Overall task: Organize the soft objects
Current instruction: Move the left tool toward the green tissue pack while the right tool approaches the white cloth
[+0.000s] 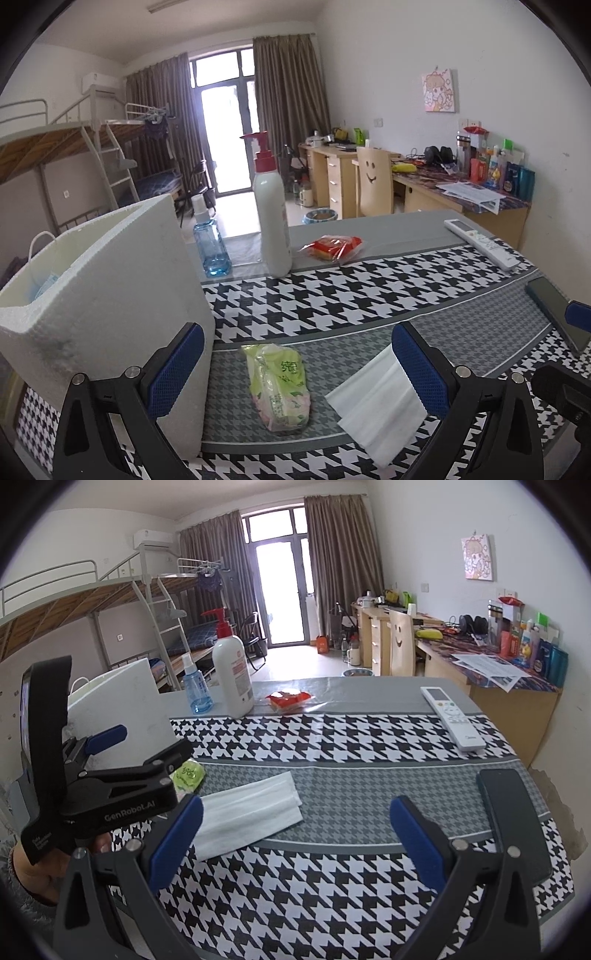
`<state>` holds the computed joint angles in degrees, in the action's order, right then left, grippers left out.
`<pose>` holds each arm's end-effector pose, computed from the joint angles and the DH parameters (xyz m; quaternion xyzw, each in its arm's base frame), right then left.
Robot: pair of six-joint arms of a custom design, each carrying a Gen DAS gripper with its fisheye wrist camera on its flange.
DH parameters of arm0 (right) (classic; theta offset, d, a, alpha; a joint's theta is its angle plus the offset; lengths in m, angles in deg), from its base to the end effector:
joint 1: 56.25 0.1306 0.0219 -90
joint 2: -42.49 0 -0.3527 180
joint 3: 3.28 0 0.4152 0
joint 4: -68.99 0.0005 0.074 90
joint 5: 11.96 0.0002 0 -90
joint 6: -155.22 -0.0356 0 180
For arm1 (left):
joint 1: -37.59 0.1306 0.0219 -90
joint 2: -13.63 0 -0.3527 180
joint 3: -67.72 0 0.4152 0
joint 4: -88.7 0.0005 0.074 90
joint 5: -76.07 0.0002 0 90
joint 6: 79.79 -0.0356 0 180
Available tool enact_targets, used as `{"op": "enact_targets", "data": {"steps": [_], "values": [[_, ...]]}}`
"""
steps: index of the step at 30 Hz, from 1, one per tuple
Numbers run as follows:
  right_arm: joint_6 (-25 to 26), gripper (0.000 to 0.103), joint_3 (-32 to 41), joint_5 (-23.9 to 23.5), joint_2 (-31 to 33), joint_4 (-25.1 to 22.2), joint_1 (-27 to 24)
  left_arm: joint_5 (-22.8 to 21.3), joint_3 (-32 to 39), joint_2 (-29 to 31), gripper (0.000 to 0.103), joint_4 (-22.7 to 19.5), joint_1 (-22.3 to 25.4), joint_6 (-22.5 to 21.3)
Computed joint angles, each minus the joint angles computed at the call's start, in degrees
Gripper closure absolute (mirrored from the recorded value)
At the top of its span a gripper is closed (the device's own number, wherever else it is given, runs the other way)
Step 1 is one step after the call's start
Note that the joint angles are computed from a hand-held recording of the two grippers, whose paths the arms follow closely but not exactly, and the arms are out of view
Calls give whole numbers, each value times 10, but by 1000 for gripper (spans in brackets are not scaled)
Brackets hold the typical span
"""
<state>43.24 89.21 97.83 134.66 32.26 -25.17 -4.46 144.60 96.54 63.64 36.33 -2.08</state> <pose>0.4663 0.2664 0.4214 0.0075 0.8827 0.0611 0.4658 0.4844 -0.0170 0.3805 0.1427 0.8569 -0.0244 0.4947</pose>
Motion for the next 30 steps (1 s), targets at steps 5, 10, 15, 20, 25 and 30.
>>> {"op": "enact_targets", "data": {"steps": [5, 10, 15, 20, 25, 30], "values": [[5, 1, 5, -18, 10, 5, -6, -29, 4, 5, 1, 3, 5, 2], [10, 1, 11, -27, 18, 5, -6, -38, 7, 9, 1, 2, 12, 15], [8, 1, 1, -24, 9, 2, -8, -46, -6, -2, 1, 8, -2, 2], [7, 1, -1, -27, 11, -3, -10, -63, -1, 10, 1, 3, -11, 3], [6, 1, 3, -41, 19, -3, -14, -65, 24, 37, 1, -30, -7, 23], [14, 1, 12, -53, 29, -5, -15, -90, 40, 58, 7, -52, -10, 31]]}}
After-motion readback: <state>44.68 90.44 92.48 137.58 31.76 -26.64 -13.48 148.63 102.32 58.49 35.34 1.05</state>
